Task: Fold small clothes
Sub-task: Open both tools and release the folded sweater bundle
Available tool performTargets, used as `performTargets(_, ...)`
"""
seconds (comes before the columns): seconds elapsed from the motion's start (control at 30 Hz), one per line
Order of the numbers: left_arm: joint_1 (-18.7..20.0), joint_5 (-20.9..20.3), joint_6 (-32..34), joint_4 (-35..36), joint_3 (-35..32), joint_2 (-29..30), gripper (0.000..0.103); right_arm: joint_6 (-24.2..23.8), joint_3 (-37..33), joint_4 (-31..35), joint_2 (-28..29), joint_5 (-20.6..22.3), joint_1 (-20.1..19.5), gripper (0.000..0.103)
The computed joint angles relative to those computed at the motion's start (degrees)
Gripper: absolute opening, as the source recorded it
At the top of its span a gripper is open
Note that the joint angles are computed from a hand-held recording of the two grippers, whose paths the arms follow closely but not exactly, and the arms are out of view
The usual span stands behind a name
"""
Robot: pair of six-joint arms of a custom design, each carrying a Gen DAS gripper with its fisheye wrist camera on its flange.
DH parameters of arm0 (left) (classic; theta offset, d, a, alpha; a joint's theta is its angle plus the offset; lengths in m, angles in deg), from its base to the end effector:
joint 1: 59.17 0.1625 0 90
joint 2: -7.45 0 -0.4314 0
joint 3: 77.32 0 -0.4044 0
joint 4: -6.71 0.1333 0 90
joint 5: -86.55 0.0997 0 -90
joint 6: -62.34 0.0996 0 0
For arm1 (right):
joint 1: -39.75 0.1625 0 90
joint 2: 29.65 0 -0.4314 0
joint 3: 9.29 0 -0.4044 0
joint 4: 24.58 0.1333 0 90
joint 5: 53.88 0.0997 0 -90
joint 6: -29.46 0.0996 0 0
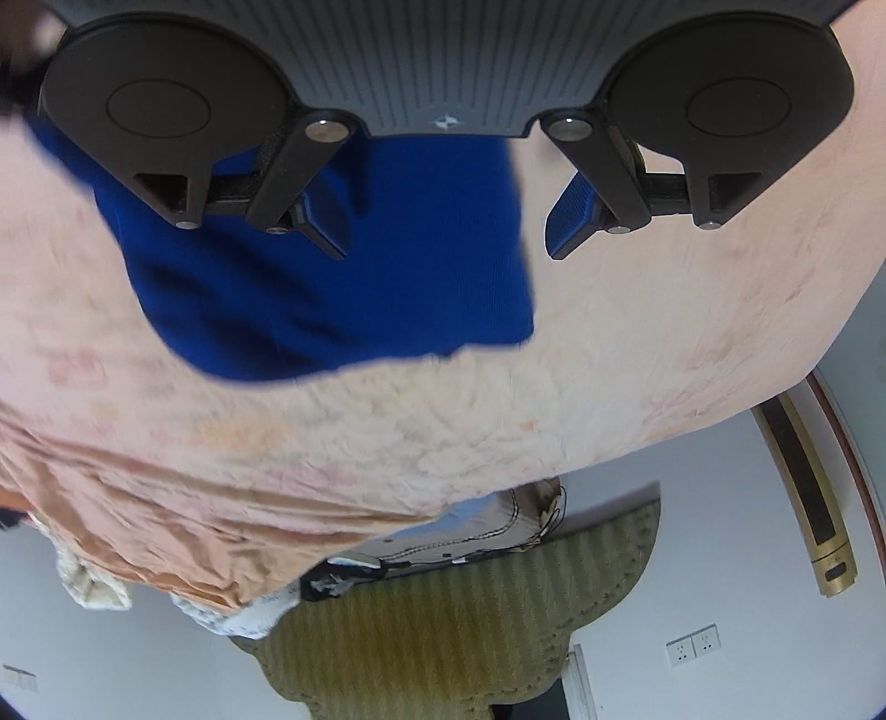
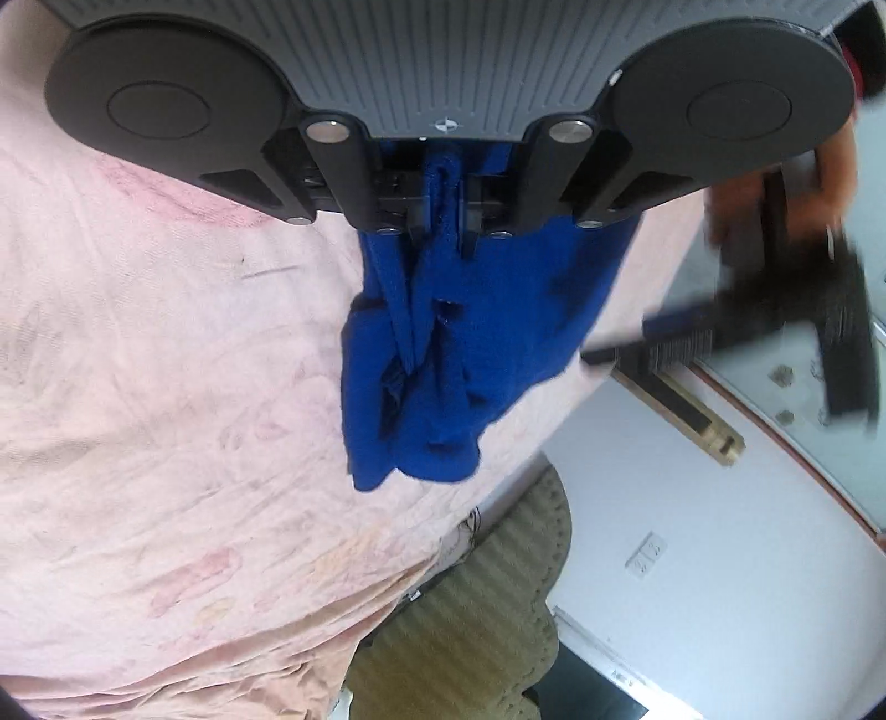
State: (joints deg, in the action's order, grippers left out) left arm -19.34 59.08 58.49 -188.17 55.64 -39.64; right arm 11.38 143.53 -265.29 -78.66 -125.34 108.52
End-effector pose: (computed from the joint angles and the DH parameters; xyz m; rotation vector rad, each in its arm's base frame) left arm -0.1898 -0.4470 0.0642 0.6419 2.0538 -0.9096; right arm 0.0366 -0.3613 0.1037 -0.1226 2.8362 -1.3122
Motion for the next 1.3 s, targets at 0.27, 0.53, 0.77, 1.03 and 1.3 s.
performTargets(0.27, -4.0, -1.2, 1.0, -4.6, 7.2, 0.5, 0.078, -2.6, -0.5, 3.4, -6.9, -2.0, 0.2, 0.026)
performTargets(0.53, -4.6, -3.5, 2.2, -8.4, 5.5, 5.2, 0.079, -6.7, -17.0, 18.0, -6.8, -12.7, 11.4, 0.069)
performTargets(0.77, -5.8, -7.1, 5.4, -11.0, 5.9, 7.8, 0.079, -13.2, -28.1, 29.7, -2.2, -22.4, 16.1, 0.008)
performTargets(1.03, -6.1, -8.7, 5.1, -11.2, 7.0, 7.8, 0.079, -10.4, -30.0, 27.7, -0.9, -26.3, 15.6, 0.04)
performTargets(1.3, -7.1, -6.0, -1.8, -11.4, 11.4, 2.9, 0.079, -19.2, -15.9, 28.1, -10.3, -14.3, 14.2, 0.047)
